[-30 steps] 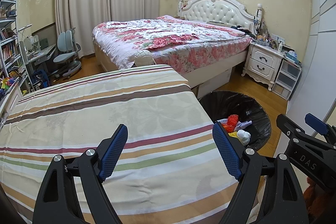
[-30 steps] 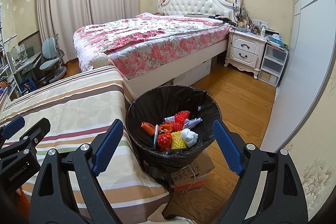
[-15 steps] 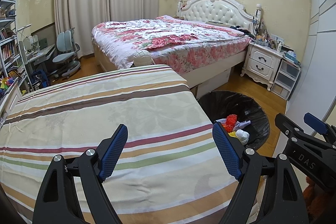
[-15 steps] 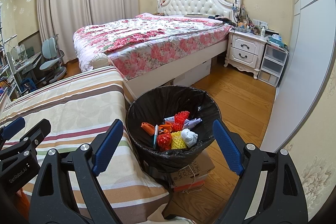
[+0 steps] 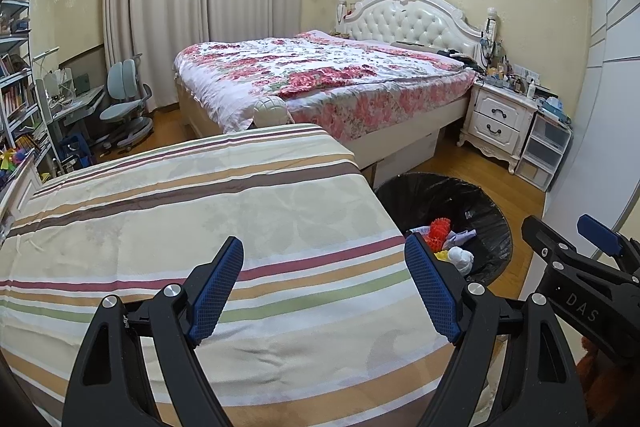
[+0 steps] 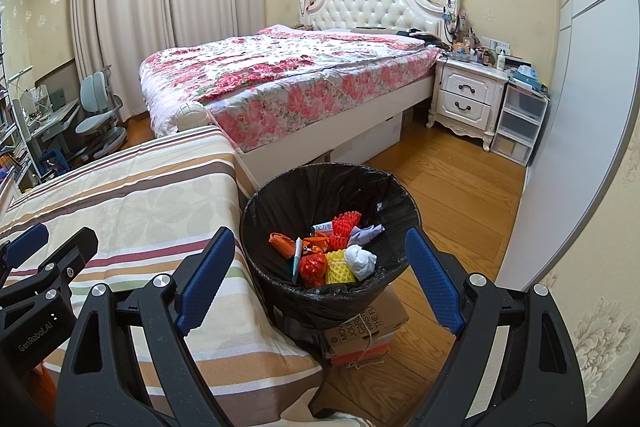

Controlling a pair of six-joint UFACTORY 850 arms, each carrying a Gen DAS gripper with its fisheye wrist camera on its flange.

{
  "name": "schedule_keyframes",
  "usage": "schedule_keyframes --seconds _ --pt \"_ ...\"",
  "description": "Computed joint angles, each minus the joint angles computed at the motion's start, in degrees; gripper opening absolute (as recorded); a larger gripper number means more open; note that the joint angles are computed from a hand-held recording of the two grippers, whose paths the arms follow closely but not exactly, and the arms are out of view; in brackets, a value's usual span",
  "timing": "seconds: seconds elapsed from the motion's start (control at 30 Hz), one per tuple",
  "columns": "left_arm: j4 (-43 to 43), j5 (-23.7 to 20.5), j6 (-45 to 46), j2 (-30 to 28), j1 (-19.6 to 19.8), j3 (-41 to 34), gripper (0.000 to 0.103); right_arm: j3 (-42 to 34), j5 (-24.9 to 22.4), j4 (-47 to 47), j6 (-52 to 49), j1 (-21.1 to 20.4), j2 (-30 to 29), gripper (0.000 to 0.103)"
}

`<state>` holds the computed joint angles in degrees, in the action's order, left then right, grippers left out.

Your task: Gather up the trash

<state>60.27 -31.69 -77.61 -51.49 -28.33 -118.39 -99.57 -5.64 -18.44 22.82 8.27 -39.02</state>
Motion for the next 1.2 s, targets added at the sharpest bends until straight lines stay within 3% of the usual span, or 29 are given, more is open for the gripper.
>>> schedule_keyframes --seconds 0.8,1.07,1.2 --pt "4.72 0.65 -4.45 0.95 -0.03 1.27 0.083 0.09 0.07 -1.19 1.23 0.07 0.02 0.085" --pt "5.19 -1.00 -5.05 0.67 0.41 1.36 0.084 0.19 -0.13 6.80 -7.33 0.73 -0.17 0.085" --pt "2.40 -2.02 -3.55 0.43 1.62 1.51 0.084 -1.78 -1.94 22.02 -23.08 1.51 -1.67 0.085"
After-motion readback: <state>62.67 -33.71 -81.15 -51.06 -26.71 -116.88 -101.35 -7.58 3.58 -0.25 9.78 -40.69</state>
